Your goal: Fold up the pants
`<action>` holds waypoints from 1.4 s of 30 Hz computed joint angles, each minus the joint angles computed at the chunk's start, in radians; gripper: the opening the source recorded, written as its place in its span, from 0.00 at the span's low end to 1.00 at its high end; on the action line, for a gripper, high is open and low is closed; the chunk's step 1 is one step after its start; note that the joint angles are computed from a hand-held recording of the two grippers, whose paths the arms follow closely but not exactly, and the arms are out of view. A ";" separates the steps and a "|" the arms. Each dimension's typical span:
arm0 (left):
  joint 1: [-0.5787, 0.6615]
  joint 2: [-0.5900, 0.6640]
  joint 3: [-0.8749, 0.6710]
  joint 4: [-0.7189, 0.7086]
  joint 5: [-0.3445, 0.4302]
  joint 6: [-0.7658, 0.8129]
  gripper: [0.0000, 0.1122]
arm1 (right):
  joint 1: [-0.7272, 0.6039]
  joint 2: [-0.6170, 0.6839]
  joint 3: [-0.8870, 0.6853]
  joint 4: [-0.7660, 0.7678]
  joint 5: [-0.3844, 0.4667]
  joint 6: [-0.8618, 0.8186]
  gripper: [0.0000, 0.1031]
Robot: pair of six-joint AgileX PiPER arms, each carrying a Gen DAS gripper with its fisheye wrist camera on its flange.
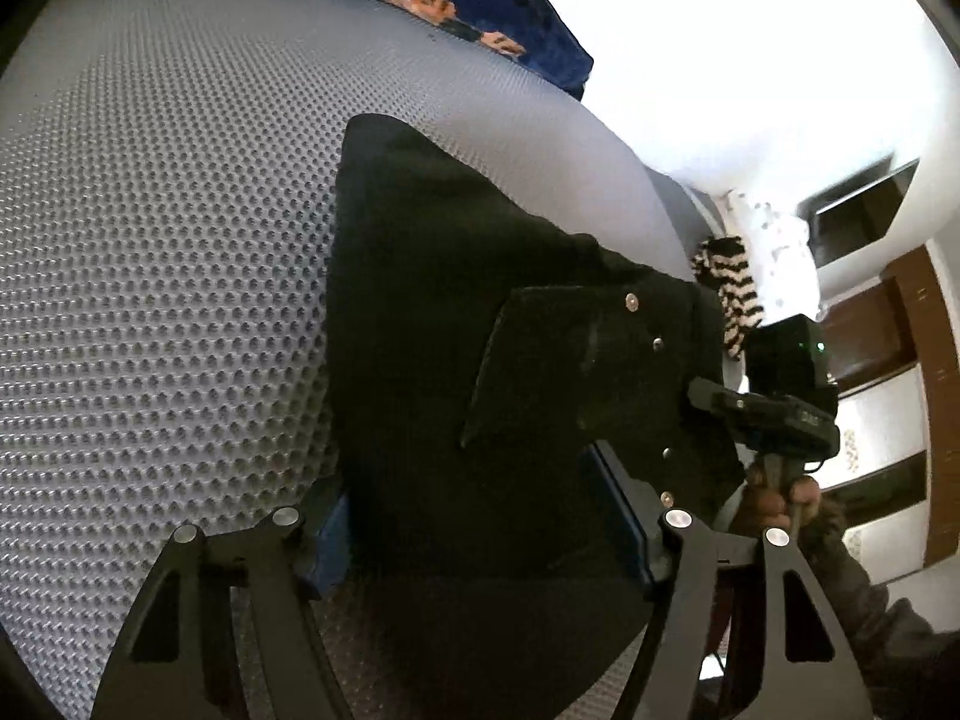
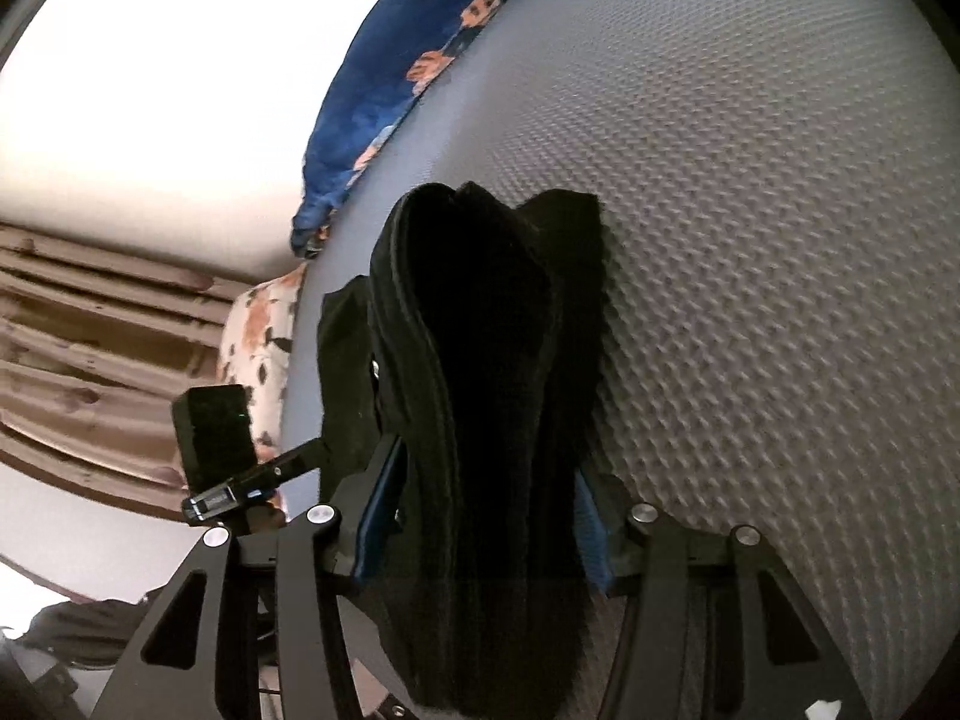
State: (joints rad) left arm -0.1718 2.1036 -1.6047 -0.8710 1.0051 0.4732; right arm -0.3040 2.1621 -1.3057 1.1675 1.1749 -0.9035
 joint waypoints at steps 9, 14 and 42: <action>-0.090 -0.063 0.054 0.189 -0.174 -0.036 0.50 | 0.044 -0.029 0.052 0.042 -0.100 -0.040 0.39; -0.111 -0.071 0.059 0.275 -0.209 -0.108 0.44 | 0.055 -0.049 0.081 0.045 -0.141 -0.006 0.39; -0.067 -0.278 0.216 0.419 -0.272 -0.143 0.15 | 0.398 -0.302 0.091 -0.144 -0.448 0.466 0.24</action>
